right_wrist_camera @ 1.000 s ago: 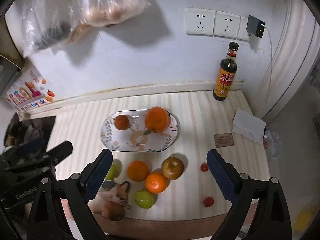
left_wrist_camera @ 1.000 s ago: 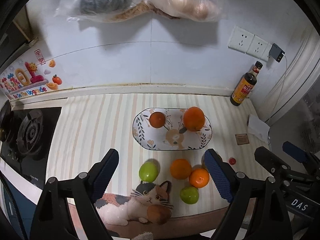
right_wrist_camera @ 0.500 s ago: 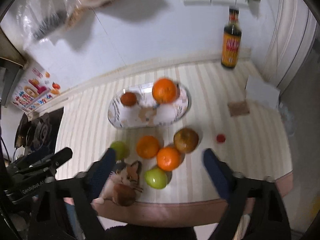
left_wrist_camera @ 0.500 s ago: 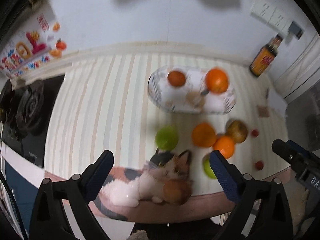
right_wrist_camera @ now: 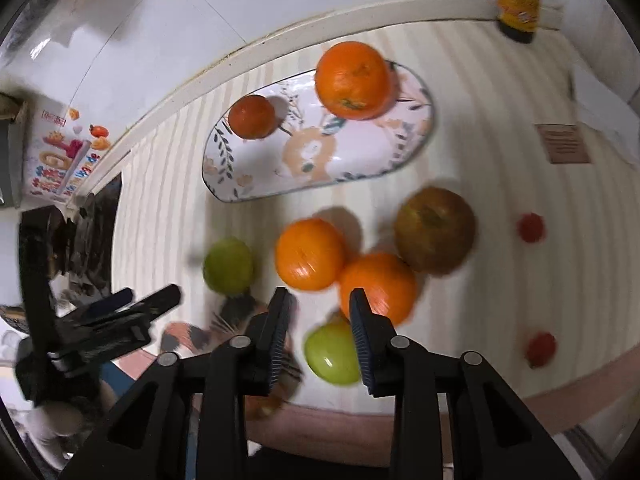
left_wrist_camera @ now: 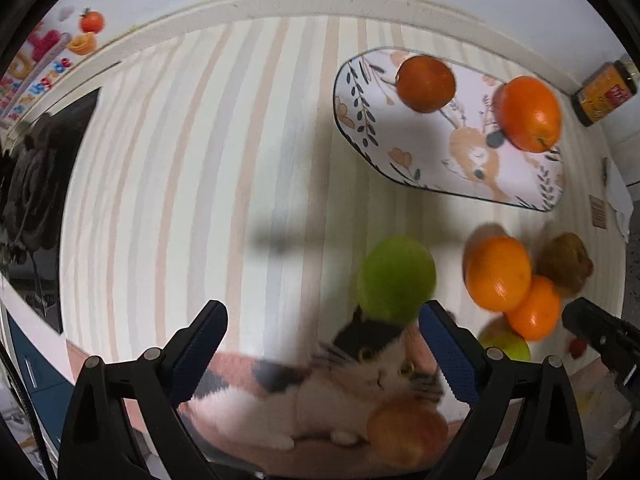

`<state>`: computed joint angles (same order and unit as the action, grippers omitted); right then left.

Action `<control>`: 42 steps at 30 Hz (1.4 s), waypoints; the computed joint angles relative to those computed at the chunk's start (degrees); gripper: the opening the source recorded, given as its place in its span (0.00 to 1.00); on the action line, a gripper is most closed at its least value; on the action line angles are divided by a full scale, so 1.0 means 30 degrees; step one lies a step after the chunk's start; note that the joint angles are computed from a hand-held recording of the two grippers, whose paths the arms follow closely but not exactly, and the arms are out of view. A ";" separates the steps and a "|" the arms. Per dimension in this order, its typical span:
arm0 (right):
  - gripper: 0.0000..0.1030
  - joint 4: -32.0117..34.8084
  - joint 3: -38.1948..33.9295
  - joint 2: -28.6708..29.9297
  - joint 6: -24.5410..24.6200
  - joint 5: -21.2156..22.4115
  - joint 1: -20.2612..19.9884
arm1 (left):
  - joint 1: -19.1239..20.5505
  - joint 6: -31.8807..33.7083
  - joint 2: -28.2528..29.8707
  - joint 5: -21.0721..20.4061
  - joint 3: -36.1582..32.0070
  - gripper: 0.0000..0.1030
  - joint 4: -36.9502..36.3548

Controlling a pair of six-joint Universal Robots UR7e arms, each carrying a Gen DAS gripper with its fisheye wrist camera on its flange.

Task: Organize fruits
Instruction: 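Grasp a green apple with the left tool while the right tool grasps an orange, then carry the green apple and orange onto the plate and open both tools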

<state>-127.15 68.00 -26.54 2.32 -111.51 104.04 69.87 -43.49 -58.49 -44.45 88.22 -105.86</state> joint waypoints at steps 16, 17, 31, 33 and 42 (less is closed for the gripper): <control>0.56 0.7882 -0.8918 0.5567 0.0219 -0.1338 -0.0088 | 0.1883 0.2086 0.1476 -0.4823 -0.1544 0.52 -0.1593; 0.58 0.8304 -0.9373 0.5821 0.0197 -0.1357 -0.0092 | 0.1825 0.2095 0.1368 -0.4473 -0.1390 0.52 -0.1510; 0.62 1.1442 -1.2186 0.7413 0.0559 -0.0574 -0.0029 | 0.2474 0.2586 0.1232 -0.4835 -0.1372 0.52 -0.1340; 0.62 1.1247 -1.1922 0.7420 0.0714 -0.0338 -0.0023 | 0.2349 0.2530 0.1295 -0.4474 -0.1396 0.52 -0.1187; 0.61 0.9531 -1.0671 0.6961 0.0527 0.0167 -0.0264 | 0.1774 0.1709 0.1080 -0.3388 -0.0929 0.52 -0.1575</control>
<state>-98.56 35.98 -5.65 3.90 -111.00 103.25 75.19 -38.37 -55.25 -54.61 85.43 -110.58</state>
